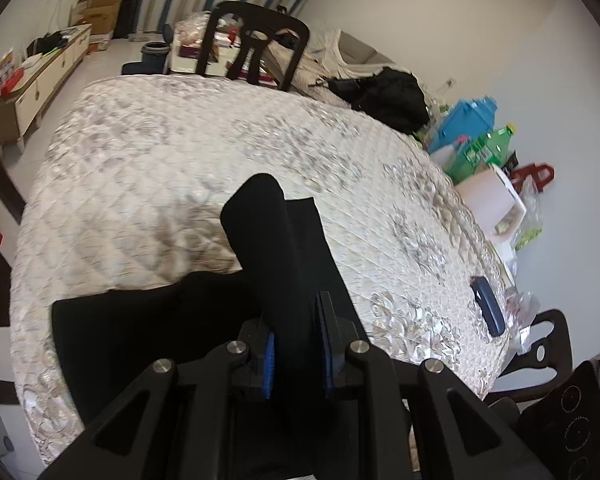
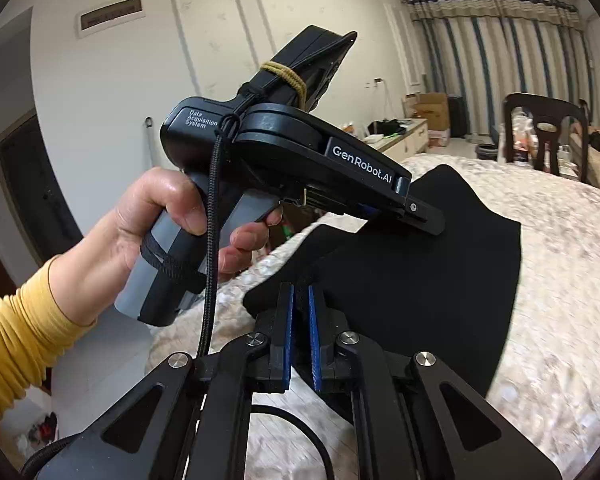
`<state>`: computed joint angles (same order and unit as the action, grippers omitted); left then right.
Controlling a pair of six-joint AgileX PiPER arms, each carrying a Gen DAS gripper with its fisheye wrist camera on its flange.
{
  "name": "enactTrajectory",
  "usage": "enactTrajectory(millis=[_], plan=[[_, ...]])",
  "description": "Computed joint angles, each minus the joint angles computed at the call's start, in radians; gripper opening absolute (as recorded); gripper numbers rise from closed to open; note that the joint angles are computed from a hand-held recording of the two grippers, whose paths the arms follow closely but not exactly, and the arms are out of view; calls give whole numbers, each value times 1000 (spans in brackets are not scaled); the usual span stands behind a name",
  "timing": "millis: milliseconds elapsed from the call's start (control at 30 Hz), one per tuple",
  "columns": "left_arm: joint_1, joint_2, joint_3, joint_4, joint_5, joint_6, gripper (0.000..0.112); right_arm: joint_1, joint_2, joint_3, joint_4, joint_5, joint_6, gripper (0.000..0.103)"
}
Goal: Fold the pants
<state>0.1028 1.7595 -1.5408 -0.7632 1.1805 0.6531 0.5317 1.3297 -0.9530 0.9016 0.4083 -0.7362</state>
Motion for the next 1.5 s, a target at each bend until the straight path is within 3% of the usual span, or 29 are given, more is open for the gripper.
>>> enactTrajectory(millis=[233,500,900,1033,1200,1400,1433,1467,1500], plan=[[141,23,37,-62,5,80,19,13,129,-104,97,46,-114,7],[295,71,67,-176,32,162,19,24,283,-222,123,99,-126,7],[301,73,146,-107,-24,175,20,3,384,-240,219,208,-212,7],[285,99,121,-73,-12,111,36,0,364,-213,275,206,-271,7],[254,122,97,-51,-5,72,45,-2,331,-162,337,211,-329,7],[221,122,83,-39,-26,36,42,11,309,-136,359,199,-350,7],[213,112,91,-30,-42,38,38,5,305,-128,367,203,-364,7],[206,101,101,-26,-56,47,25,7,300,-124,365,199,-364,7],[201,95,104,-18,-66,50,21,7,298,-124,363,197,-365,7]])
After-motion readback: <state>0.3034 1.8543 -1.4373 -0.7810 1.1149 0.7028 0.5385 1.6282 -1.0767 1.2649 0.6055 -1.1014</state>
